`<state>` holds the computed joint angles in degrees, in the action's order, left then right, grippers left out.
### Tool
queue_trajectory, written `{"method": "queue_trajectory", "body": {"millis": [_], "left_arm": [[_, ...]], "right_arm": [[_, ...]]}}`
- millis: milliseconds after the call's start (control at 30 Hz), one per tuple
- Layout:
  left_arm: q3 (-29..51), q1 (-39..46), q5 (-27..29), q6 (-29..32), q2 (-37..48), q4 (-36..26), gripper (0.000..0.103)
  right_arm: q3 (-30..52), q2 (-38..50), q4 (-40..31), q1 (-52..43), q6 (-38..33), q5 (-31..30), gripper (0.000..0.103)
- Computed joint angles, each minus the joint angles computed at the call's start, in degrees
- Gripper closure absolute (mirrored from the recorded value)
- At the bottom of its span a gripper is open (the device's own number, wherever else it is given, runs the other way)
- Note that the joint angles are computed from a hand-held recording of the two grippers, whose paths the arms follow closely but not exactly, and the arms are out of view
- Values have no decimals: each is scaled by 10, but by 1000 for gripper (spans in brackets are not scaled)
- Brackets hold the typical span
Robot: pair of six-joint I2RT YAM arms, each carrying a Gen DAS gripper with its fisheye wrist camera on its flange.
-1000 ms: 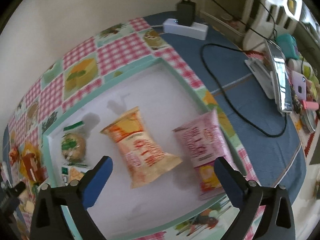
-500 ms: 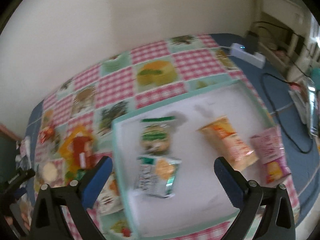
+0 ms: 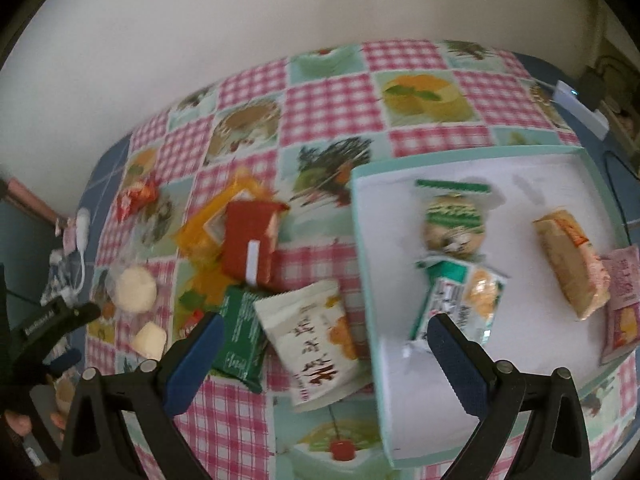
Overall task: Organize snacks
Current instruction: 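Release both bags in the tray and move tools back to the pile, then grasp the cream cake cup with left tool while right tool grasps white pastry pack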
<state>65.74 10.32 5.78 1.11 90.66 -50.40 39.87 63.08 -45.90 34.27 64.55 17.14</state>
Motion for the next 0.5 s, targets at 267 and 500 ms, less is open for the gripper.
{"method": "queue_trajectory", "body": {"millis": [267,500], "left_arm": [[-17,-59,2,20,30,-6,6],[-32,-95,-17,19,53,3,6]], "right_arm": [[4,71,52,11,-24,-38,24],[9,111,69,17,-40,-54,30]]}}
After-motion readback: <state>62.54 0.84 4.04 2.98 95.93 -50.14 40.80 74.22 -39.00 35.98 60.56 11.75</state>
